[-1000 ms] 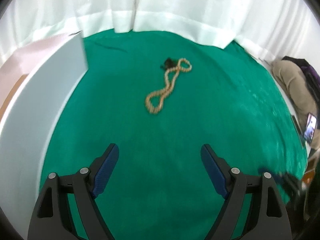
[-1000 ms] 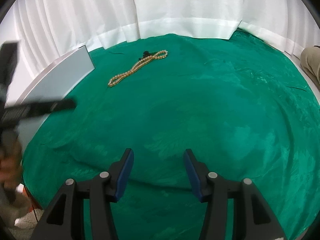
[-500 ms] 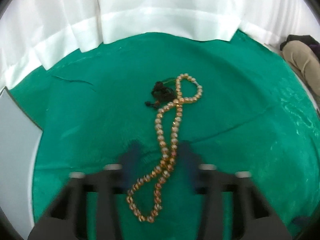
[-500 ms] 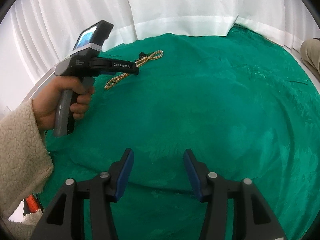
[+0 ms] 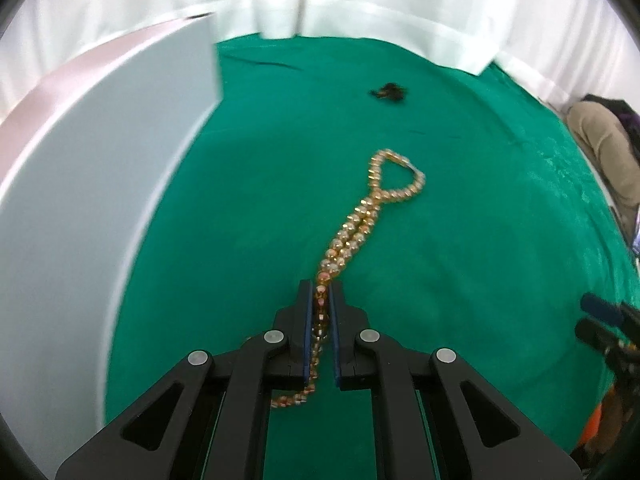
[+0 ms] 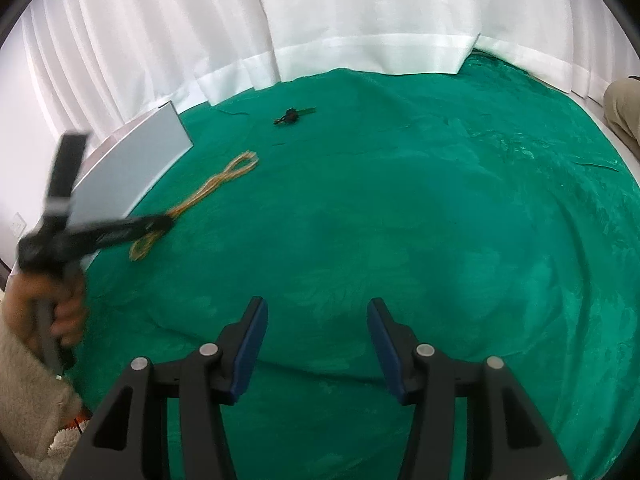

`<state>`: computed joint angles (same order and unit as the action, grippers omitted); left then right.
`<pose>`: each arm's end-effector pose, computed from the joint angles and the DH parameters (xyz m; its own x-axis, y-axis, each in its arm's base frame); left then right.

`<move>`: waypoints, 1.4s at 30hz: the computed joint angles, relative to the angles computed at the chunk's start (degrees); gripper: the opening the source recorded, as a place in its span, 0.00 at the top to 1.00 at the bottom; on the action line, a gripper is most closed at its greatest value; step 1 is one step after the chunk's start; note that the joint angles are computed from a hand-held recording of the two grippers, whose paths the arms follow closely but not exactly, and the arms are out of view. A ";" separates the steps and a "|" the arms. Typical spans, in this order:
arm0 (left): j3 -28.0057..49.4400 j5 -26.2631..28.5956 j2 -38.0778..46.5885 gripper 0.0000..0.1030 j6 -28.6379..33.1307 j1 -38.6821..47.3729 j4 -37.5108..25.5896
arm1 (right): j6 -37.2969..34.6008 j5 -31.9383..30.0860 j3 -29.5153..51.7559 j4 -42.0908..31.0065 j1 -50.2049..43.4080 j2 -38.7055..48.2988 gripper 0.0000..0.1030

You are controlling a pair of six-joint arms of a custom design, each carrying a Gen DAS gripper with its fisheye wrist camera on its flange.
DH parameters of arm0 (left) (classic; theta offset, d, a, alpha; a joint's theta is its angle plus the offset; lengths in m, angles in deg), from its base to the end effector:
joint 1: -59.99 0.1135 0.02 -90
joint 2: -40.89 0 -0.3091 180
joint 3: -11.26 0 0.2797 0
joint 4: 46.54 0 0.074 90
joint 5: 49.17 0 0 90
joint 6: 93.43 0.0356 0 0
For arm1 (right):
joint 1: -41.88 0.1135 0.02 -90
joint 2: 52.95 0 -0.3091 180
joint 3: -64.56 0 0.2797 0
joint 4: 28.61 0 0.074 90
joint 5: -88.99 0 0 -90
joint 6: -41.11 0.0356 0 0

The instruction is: Organize jewelry

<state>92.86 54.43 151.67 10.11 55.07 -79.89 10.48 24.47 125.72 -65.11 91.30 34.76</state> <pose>0.4217 -0.0447 0.1698 -0.8146 0.2985 -0.4973 0.3931 0.9146 -0.0948 0.2107 0.2224 0.2027 -0.7763 0.2878 -0.5609 0.2143 0.9572 0.1946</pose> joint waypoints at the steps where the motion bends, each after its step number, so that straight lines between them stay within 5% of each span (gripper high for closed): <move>1: -0.53 0.35 -0.18 0.83 0.30 0.64 0.53 | -0.51 -1.33 0.37 0.39 -0.49 0.26 0.49; 3: -1.24 1.37 -0.21 0.40 0.25 1.39 1.81 | -2.05 -4.52 1.16 1.05 -2.11 0.21 0.49; 5: -2.41 1.63 -0.13 0.28 -0.36 1.63 4.53 | -4.45 -9.86 2.78 1.75 -5.13 -0.14 0.49; 11: -3.82 -2.13 0.96 0.20 0.78 0.33 10.01 | -13.49 -24.63 14.57 -2.60 -16.46 6.52 0.46; 17: -4.44 -3.19 0.55 0.17 1.05 0.41 10.42 | -28.14 -19.70 36.69 -6.64 -24.72 26.64 0.46; 25: -4.37 -3.05 0.63 0.16 0.99 0.45 10.40 | -28.63 -17.90 62.61 -13.04 -27.80 47.62 0.45; 26: -4.36 -3.01 0.63 0.16 1.02 0.50 10.37 | -28.61 -15.08 65.96 -15.35 -26.98 49.53 0.49; 28: -4.37 -3.05 0.63 0.16 0.99 0.44 10.40 | -28.36 -11.15 69.02 -18.74 -26.02 51.16 0.75; 29: -4.37 -3.05 0.63 0.16 0.99 0.44 10.40 | -27.83 -10.16 68.59 -19.07 -25.52 50.87 0.83; 42: -4.35 -3.19 0.73 0.15 0.65 0.22 10.52 | -28.16 -19.07 37.49 -9.07 -19.37 29.40 0.83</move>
<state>88.51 51.24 152.40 10.76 55.29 -69.37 -17.68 5.40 163.22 -74.19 71.93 64.15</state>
